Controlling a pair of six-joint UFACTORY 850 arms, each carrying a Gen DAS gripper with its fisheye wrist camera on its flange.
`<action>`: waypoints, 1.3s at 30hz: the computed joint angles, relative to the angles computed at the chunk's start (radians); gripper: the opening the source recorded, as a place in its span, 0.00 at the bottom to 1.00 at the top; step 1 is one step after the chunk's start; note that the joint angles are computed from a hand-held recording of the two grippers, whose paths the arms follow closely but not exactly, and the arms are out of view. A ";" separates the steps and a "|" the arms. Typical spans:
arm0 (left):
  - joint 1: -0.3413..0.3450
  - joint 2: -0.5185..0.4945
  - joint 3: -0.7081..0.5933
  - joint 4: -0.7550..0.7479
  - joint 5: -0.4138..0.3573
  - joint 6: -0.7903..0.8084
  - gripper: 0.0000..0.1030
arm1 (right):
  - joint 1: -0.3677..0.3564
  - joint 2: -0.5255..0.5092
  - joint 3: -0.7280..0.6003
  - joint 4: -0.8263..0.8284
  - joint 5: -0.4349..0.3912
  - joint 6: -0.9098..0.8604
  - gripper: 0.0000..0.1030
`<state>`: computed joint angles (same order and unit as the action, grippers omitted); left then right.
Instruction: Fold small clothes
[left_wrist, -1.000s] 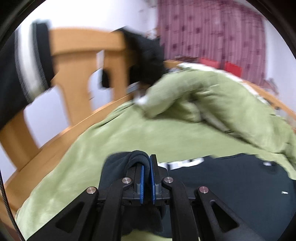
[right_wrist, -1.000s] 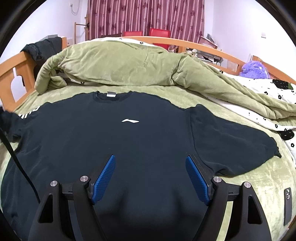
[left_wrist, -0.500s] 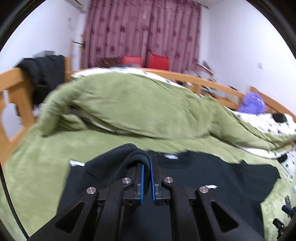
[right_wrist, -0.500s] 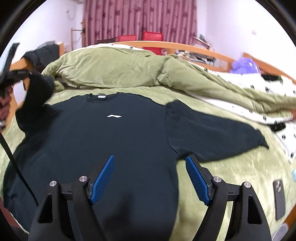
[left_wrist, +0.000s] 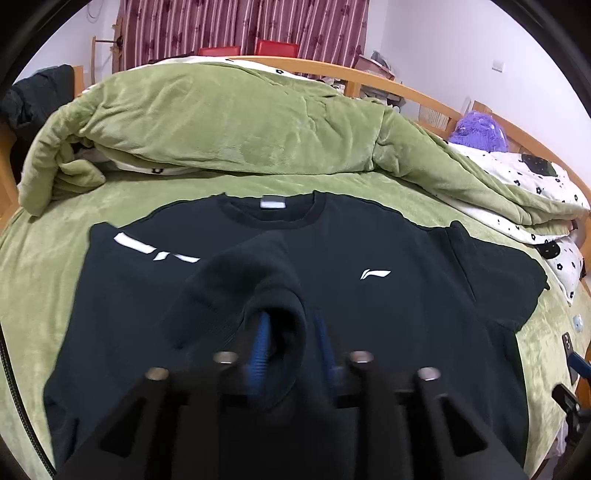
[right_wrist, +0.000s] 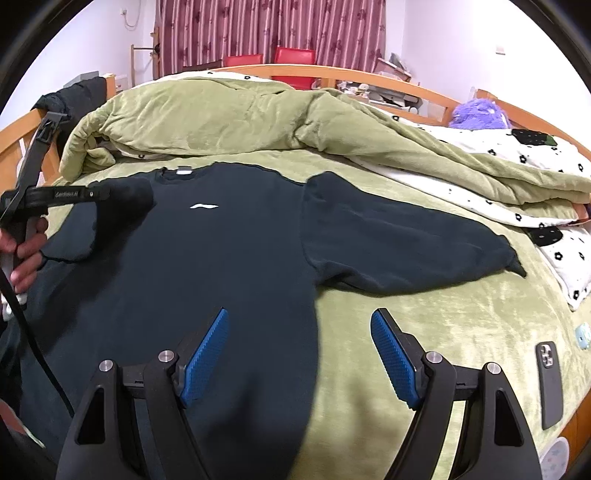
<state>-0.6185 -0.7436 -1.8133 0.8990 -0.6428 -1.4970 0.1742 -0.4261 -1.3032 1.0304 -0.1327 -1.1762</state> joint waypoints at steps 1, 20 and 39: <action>-0.005 0.029 0.044 0.030 -0.009 -0.040 0.58 | 0.010 -0.003 -0.006 0.004 -0.004 -0.002 0.76; 0.007 0.339 0.652 0.172 -0.095 -0.393 0.71 | 0.257 -0.224 -0.344 -0.324 -0.092 0.337 0.48; 0.034 0.379 0.750 0.352 0.052 -0.655 0.80 | 0.367 -0.619 -0.850 -0.736 -0.313 0.659 0.81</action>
<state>-0.5847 -0.3650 -1.0630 1.2513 -0.5912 -2.1516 0.5414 -1.0453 -2.1536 0.2948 -0.4452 -0.5175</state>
